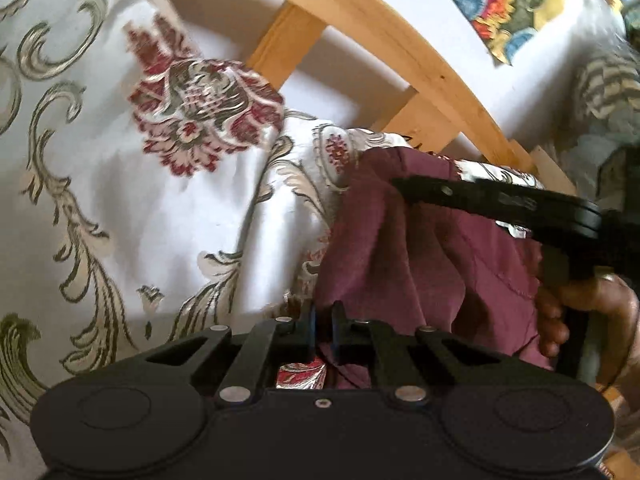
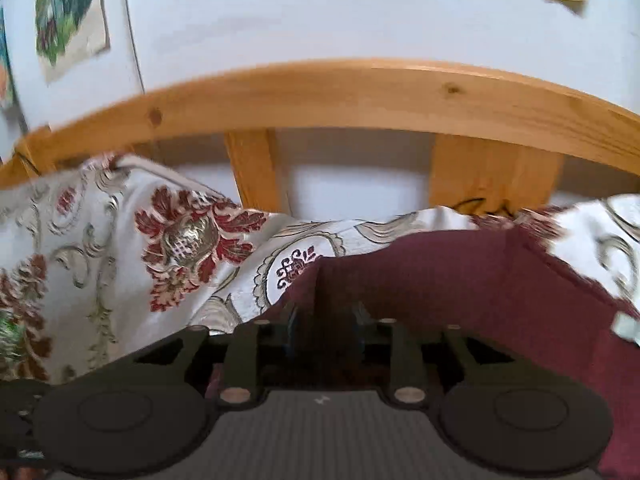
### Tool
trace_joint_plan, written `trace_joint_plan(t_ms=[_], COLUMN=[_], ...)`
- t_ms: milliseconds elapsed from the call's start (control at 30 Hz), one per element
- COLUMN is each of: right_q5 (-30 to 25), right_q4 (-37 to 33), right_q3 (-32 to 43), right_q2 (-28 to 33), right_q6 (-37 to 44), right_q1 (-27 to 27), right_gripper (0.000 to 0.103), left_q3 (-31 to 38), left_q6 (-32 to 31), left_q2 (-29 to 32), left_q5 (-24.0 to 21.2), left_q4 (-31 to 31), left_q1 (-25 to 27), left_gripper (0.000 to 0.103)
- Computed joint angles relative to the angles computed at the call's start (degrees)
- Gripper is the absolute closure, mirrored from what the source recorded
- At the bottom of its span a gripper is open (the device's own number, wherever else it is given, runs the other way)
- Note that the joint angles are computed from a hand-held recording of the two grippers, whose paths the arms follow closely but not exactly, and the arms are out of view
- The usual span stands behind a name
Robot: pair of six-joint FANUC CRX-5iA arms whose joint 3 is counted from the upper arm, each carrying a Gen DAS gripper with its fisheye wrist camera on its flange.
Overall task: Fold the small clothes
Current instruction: 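Release the folded edge with the right tool and smooth the shirt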
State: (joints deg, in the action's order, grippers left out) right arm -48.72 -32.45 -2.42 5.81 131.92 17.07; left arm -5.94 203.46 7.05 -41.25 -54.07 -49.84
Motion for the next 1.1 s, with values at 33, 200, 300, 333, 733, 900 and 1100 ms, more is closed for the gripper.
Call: trace_joint_plan(t_ms=[33, 200, 300, 333, 733, 900, 1100], right_q5=[-2.5, -10.0, -4.6, -2.8, -0.7, -7.5, -3.9], right_q4=[-1.3, -1.7, 2.5, 3.2, 0.0, -1.7, 5.8], right_q3=[0.2, -0.2, -3.7, -4.4, -6.1, -9.9, -15.7], right_q2=[-0.3, -0.5, -3.0, -3.8, -8.2, -12.6, -13.6], right_q6=[1.2, 3.0, 2.9, 2.2, 0.9, 7.5, 5.2], right_q1=[-1.1, -2.4, 0.3, 0.6, -6.2, -11.0, -6.0], right_gripper=[0.057, 0.058, 0.099, 0.099, 0.078, 0.043, 0.045], left_q3=[0.0, -0.9, -0.2, 0.2, 3.3, 4.2, 8.3], left_q6=[-0.1, 1.3, 0.4, -0.3, -6.9, -9.2, -16.0], left_q2=[0.0, -0.4, 0.1, 0.3, 1.9, 2.4, 5.7], left_q5=[0.1, 2.1, 0.7, -0.2, -5.2, -4.9, -9.5], left_q4=[0.1, 0.2, 0.0, 0.2, 1.9, 2.0, 2.6], left_q1=[0.1, 0.9, 0.2, 0.0, -1.2, -1.6, -3.7], left_gripper=[0.096, 0.096, 0.096, 0.096, 0.082, 0.059, 0.042])
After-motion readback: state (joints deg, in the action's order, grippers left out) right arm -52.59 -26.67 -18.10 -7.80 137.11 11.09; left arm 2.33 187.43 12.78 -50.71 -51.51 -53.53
